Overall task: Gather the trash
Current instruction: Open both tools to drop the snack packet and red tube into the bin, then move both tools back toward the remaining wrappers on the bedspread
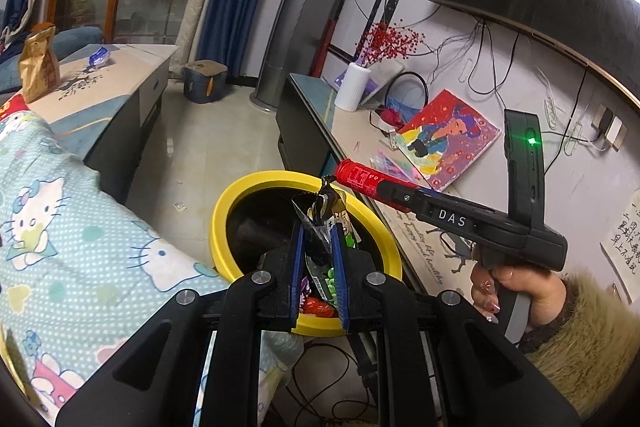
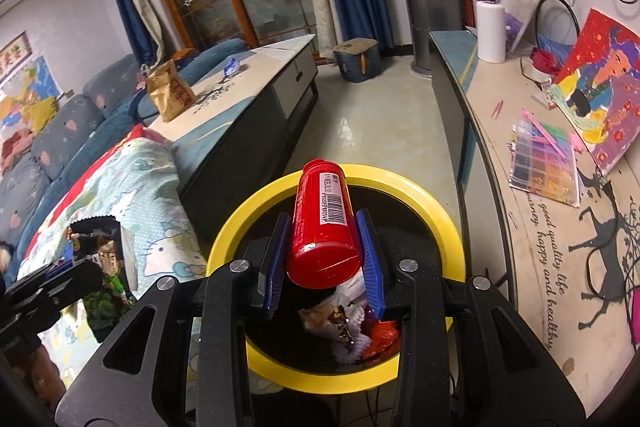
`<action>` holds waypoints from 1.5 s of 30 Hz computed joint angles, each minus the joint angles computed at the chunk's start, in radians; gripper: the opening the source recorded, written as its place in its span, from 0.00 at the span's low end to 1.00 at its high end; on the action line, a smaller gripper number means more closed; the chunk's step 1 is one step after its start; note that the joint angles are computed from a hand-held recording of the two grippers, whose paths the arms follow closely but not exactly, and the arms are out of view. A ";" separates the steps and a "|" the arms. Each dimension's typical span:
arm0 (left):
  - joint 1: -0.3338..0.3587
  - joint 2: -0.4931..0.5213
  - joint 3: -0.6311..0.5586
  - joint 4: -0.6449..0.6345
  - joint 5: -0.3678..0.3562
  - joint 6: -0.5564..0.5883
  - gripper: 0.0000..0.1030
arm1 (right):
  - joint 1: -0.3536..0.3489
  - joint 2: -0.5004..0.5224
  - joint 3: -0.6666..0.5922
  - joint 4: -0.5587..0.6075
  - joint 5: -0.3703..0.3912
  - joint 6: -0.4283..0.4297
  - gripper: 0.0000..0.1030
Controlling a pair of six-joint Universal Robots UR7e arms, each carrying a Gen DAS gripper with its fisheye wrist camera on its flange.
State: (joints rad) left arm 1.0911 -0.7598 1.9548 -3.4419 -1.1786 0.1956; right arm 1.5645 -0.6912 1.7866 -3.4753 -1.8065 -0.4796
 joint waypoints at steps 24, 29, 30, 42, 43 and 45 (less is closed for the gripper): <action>0.058 0.120 -0.139 0.059 -0.003 0.005 0.69 | -0.041 0.009 -0.022 0.035 -0.016 0.118 0.54; 0.039 0.096 -0.092 -0.013 0.048 0.025 0.92 | -0.029 0.016 -0.020 0.019 -0.027 0.108 0.58; 0.036 0.091 -0.086 -0.019 0.055 0.025 0.92 | -0.024 0.018 -0.019 0.012 -0.032 0.099 0.59; 0.019 -0.003 0.044 -0.189 0.154 0.017 0.93 | 0.031 0.031 0.000 -0.018 -0.011 0.030 0.64; 0.019 -0.013 0.056 -0.200 0.160 0.016 0.93 | 0.037 0.033 0.002 -0.021 -0.007 0.024 0.64; 0.021 -0.029 0.071 -0.219 0.173 0.021 0.93 | 0.049 0.037 0.008 -0.031 0.001 0.013 0.66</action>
